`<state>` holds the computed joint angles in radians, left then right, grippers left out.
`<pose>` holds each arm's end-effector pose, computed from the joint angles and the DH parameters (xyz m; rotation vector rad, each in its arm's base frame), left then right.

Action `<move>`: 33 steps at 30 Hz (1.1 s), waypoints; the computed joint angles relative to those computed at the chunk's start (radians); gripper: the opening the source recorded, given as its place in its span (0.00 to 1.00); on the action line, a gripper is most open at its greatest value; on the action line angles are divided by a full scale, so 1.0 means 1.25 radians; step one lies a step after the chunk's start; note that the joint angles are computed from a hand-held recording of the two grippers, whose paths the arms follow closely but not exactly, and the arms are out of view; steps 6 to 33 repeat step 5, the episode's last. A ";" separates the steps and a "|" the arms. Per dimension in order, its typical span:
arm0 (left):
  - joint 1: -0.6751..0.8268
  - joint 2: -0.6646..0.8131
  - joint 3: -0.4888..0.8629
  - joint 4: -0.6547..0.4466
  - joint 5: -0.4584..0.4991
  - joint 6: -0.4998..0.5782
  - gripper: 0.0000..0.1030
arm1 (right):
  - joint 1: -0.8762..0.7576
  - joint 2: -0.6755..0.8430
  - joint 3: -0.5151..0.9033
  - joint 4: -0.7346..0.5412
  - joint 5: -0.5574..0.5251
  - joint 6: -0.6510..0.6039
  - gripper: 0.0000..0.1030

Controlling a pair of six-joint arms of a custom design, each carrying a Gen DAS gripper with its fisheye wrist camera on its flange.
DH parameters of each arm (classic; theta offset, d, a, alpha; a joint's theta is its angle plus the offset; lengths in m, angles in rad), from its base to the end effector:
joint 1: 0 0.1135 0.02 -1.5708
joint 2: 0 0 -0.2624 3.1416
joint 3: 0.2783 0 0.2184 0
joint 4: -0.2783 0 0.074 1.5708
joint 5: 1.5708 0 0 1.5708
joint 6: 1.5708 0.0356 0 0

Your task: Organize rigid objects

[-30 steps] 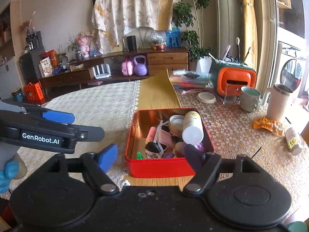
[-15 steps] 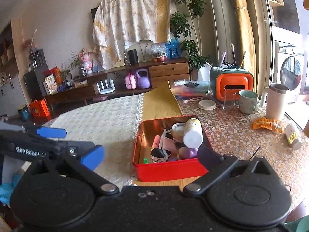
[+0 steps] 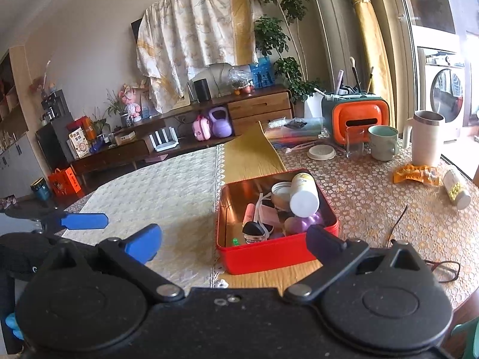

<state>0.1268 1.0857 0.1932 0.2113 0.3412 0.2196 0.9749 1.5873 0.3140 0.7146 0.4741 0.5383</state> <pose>0.1599 0.0084 0.1520 0.2832 2.1947 -0.1931 0.1441 0.1836 0.1367 -0.1778 2.0818 0.4240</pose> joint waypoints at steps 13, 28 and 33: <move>0.041 0.019 0.025 -0.027 0.045 0.016 1.00 | 0.012 0.003 0.003 -0.008 0.009 0.015 1.00; 0.041 0.019 0.025 -0.027 0.045 0.016 1.00 | 0.012 0.003 0.003 -0.008 0.009 0.015 1.00; 0.041 0.019 0.025 -0.027 0.045 0.016 1.00 | 0.012 0.003 0.003 -0.008 0.009 0.015 1.00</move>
